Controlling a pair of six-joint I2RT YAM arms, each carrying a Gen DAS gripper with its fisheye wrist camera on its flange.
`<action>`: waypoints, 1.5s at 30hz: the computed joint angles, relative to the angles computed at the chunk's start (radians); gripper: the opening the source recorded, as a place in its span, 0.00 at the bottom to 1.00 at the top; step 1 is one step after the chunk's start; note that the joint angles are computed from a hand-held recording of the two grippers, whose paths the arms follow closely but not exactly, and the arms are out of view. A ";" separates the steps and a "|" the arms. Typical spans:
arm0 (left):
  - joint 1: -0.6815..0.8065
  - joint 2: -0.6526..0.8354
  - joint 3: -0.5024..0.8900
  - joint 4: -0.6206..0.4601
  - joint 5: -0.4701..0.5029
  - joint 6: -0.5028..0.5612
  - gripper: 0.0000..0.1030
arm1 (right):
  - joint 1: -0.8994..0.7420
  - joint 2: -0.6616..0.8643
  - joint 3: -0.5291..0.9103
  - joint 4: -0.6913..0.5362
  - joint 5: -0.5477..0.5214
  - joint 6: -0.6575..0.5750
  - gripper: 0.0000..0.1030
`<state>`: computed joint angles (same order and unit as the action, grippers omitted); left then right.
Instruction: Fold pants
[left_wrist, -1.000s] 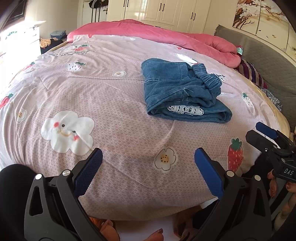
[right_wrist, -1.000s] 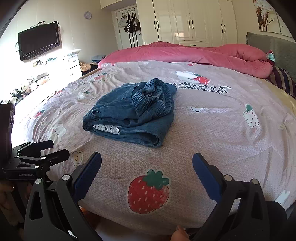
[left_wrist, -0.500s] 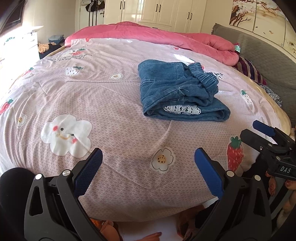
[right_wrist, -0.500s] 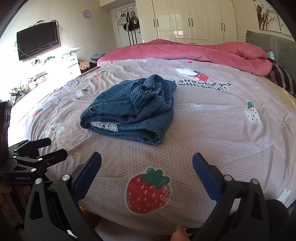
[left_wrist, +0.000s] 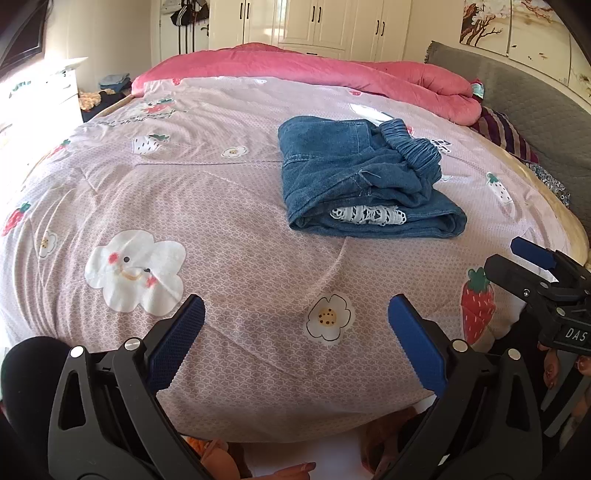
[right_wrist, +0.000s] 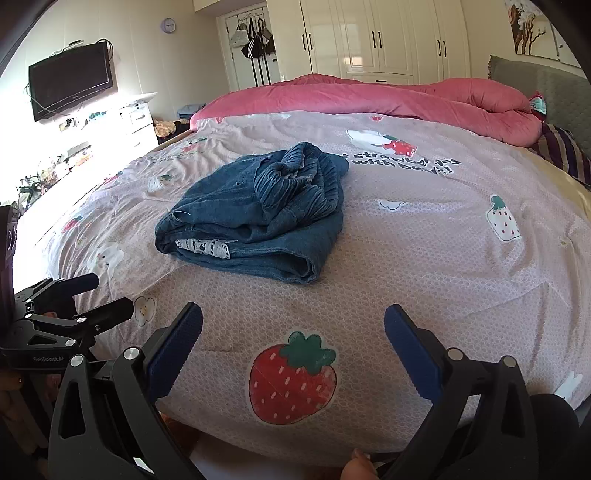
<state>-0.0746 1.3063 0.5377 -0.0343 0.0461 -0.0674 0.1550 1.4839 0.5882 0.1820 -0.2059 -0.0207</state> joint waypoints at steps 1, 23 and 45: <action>-0.002 0.000 0.001 -0.001 0.000 -0.002 0.91 | 0.000 0.001 0.001 0.000 0.002 0.000 0.96; -0.015 0.011 0.008 -0.012 -0.019 0.008 0.91 | 0.010 0.019 0.010 -0.011 0.018 -0.001 0.96; -0.022 0.030 0.018 -0.024 -0.042 -0.003 0.91 | 0.006 0.022 0.016 -0.021 0.022 -0.003 0.96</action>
